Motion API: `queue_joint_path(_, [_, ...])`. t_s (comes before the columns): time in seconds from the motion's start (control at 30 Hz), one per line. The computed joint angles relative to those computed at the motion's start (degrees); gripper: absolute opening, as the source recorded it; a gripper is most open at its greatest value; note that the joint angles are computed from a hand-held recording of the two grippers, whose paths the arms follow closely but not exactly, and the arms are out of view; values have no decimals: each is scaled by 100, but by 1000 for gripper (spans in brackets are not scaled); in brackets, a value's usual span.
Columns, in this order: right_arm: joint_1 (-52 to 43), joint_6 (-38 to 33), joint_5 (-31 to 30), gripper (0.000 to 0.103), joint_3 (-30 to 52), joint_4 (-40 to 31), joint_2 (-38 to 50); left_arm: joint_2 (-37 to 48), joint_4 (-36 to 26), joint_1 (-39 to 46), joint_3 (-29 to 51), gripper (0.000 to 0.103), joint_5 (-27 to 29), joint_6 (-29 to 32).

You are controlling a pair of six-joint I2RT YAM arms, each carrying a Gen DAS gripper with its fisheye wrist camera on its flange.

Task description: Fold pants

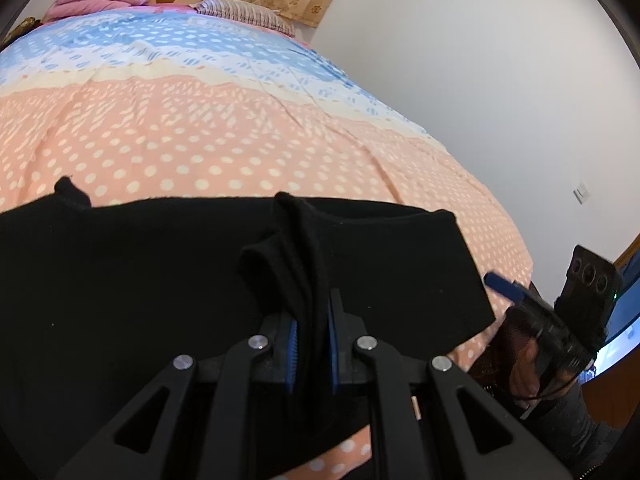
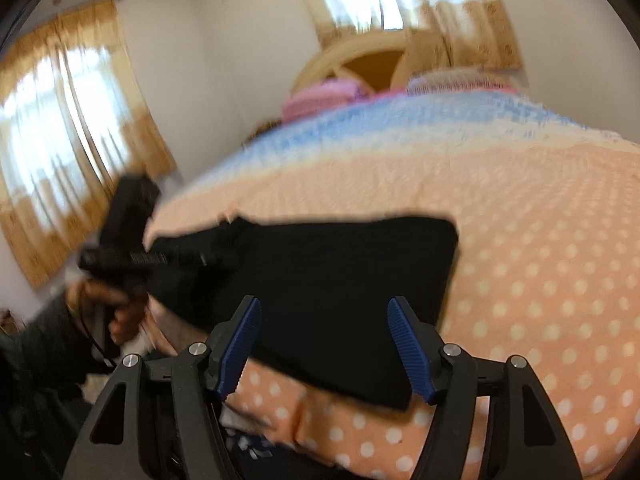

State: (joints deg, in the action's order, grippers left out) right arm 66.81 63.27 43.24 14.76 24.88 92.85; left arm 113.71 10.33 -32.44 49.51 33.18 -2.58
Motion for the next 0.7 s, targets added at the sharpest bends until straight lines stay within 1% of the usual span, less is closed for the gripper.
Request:
queue_joint_path(0.03, [-156,49,-257,67,136,-190,176,26,29,-13,9,13,-15,13])
queue_joint_path(0.1, [-195,126,-381,68,150,-183,340,88,167,-44,-26,13,-66,64])
queue_joint_path(0.23, [-152,123,-282,68,248,-641,-14,116,420,-26,-131,13,-29,66])
queue_joint_path(0.33, [-320,-161,0,68,287,-889,-442,121,399,-16,-93,14,-21,108])
queue_joint_path(0.37, [-449,-274,-19,68,286,-879,-546,108,393,-2,-85,14,-15,100])
queue_joint_path(0.4, [-658,-483,-133,68,218,-675,-647,99,392,0,-75,14,-22,92])
queue_joint_path(0.43, [-986,-774,-393,68,118,-283,-662,83,398,4,-68,14,-37,94])
queue_joint_path(0.47, [-1158,-865,-546,68,154,-228,-637,84,398,13,-62,14,-32,102])
queue_joint_path(0.53, [-1783,-1123,-1027,68,299,-7,-176,117,396,33,-33,14,-20,108])
queue_joint_path(0.6, [-2231,-1212,-1436,68,386,391,464,143,494,54,-60,15,-18,86])
queue_joint_path(0.63, [-2306,-1287,-1484,68,319,750,691,164,512,52,-49,17,-42,73])
queue_joint_path(0.7, [-2192,-1336,-1322,68,224,853,634,271,547,47,12,20,-109,52])
